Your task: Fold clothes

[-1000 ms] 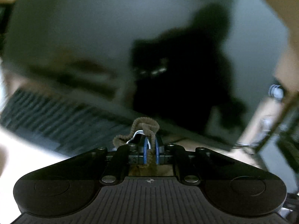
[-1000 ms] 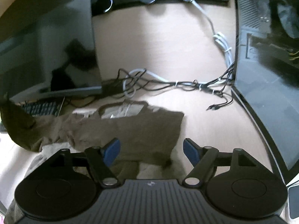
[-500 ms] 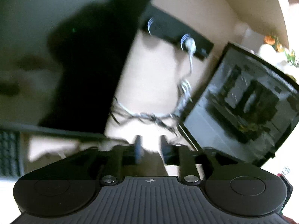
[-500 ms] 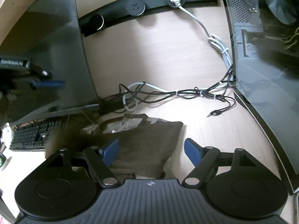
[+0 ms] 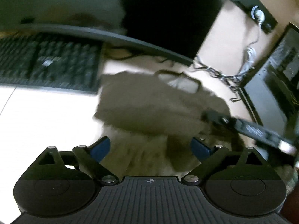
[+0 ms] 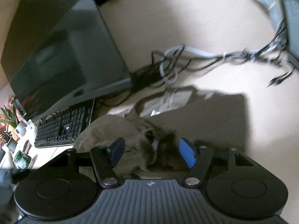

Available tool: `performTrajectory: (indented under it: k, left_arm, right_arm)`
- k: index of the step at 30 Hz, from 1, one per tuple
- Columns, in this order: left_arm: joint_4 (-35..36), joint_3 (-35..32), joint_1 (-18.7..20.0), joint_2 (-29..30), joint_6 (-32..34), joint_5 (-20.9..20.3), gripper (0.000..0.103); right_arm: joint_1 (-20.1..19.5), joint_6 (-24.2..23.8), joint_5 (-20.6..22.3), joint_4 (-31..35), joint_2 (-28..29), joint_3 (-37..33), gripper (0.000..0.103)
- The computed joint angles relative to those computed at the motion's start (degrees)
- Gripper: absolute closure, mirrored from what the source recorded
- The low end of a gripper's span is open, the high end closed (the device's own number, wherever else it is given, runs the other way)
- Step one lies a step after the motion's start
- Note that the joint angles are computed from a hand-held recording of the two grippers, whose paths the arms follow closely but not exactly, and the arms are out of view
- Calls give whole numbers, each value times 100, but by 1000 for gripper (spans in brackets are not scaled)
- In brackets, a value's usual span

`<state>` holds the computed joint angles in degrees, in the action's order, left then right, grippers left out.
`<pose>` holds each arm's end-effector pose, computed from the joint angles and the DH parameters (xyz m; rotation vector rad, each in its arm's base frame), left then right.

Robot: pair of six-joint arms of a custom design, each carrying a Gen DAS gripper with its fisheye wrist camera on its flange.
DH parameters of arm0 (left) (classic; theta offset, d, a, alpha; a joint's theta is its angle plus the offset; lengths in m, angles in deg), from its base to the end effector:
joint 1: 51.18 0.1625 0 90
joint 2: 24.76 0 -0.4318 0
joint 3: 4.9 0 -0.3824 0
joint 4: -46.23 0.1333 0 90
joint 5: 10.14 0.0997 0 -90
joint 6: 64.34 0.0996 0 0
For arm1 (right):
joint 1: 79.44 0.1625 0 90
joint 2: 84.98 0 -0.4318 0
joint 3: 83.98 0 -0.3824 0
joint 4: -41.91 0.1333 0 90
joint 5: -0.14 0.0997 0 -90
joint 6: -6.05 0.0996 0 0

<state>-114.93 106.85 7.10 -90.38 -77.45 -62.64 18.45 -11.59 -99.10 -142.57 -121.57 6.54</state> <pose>-0.1332 -0.5843 0.2507 0.2243 2.5653 -0.8593 0.2139 -0.6887 0.1009 0.5288 -2.7065 0.9957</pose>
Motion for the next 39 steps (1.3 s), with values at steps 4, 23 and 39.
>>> performTrajectory:
  k: [4,23,39]
  left_arm:
    - [12,224,-60,-168,-11,180,1]
    - [-534,-863,236,686,1528,-1299,0]
    - [49,-1721,567,1682,1344,-1536,0]
  right_arm:
    - [190,-485,-320,80,413,-420,82]
    - [56,-1348,-1632,-450,-87,17,64]
    - [67,-710,-1620,109,274,-498,58]
